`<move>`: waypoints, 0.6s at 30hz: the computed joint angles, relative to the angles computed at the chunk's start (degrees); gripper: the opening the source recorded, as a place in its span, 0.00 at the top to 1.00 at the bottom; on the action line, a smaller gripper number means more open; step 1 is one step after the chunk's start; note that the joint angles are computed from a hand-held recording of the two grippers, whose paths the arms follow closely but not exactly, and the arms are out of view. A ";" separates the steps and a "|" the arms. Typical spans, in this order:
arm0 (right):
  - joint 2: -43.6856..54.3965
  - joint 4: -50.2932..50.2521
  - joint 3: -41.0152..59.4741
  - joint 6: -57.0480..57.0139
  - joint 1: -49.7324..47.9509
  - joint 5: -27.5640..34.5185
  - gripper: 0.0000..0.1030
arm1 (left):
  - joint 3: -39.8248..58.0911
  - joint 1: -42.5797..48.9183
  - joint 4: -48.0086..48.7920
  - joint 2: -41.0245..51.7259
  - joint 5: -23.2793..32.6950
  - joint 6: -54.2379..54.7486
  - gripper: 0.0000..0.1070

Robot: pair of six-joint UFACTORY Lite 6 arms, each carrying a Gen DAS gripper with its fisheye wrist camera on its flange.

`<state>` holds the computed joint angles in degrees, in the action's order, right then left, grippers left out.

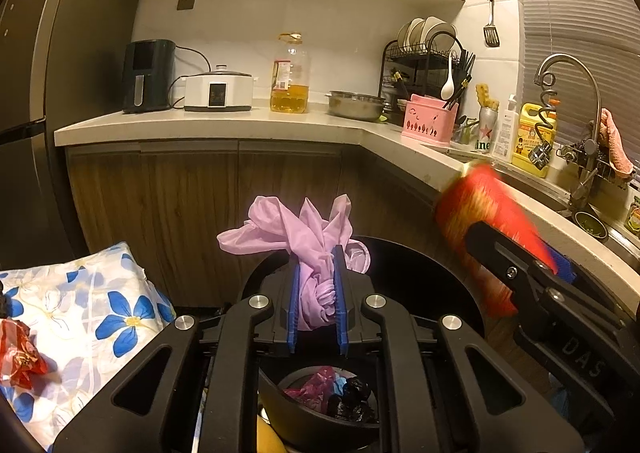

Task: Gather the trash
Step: 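Carry the purple glove and red cup over the black bin and release both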

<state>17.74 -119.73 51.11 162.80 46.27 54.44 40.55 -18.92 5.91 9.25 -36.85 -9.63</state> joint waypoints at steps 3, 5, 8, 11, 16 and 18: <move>-0.93 -0.83 -1.46 2.12 -0.51 0.84 0.23 | 0.97 0.04 0.60 1.50 0.16 -0.80 0.86; -1.72 -0.48 -2.30 2.62 -0.56 1.26 0.23 | 1.46 -0.11 0.64 2.22 0.40 -0.95 0.86; -2.69 0.04 -3.67 3.37 -0.16 2.07 0.21 | 2.29 -1.02 0.01 3.54 0.62 -0.13 0.71; -3.23 0.53 -4.71 4.17 0.21 2.47 0.20 | 1.83 -1.59 -1.66 3.80 -0.37 1.28 0.46; -3.32 2.47 -4.89 2.40 1.25 3.26 0.19 | 0.75 -0.66 -1.67 3.23 -0.70 0.50 0.35; -3.28 3.05 -4.72 2.02 1.87 3.30 0.19 | 0.02 -0.30 -2.32 2.42 -0.18 0.79 0.32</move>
